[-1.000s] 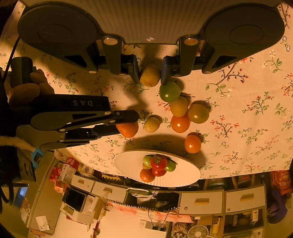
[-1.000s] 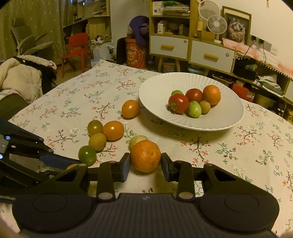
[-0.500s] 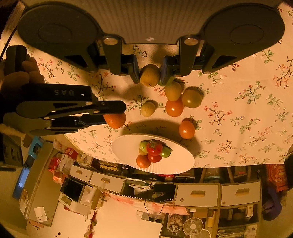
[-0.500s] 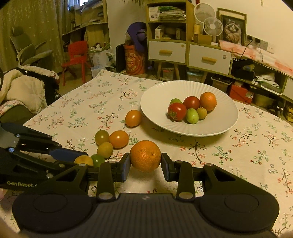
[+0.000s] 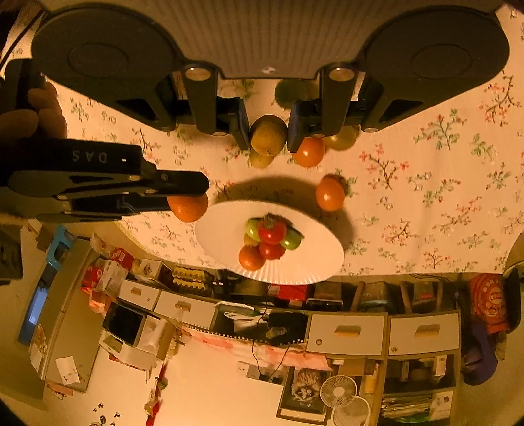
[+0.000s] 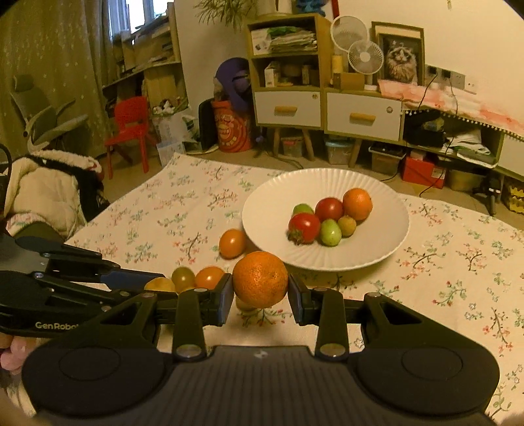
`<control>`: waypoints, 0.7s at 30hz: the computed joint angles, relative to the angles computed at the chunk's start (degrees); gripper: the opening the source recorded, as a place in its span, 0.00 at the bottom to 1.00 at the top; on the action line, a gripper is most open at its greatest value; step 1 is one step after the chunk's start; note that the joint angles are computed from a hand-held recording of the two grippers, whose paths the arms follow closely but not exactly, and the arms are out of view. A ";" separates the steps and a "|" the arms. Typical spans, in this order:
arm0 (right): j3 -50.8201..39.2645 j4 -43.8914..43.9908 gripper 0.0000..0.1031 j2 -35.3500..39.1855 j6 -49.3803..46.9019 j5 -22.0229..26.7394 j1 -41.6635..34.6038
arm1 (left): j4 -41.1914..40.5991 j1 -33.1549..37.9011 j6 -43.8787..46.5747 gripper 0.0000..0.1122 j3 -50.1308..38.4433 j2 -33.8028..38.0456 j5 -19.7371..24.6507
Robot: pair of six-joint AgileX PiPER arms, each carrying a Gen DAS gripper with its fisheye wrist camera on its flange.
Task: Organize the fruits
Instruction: 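Carry the tan fruit and mandarin in both tools over the white plate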
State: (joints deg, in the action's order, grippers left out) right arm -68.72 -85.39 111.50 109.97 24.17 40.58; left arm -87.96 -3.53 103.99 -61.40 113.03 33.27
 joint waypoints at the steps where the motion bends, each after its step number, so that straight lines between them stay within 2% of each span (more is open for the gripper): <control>1: -0.13 0.03 0.32 -0.01 -0.07 0.09 -0.16 | -0.09 -0.27 -0.35 0.18 -0.41 0.06 -0.14; 16: 0.06 -2.18 0.32 -0.38 2.01 1.62 -1.85 | -1.67 -3.71 -3.38 0.18 -4.95 1.56 -2.44; 21: -0.78 -1.74 0.32 0.15 0.74 0.61 -3.00 | -1.24 -4.90 -5.07 0.18 -7.67 3.12 -3.49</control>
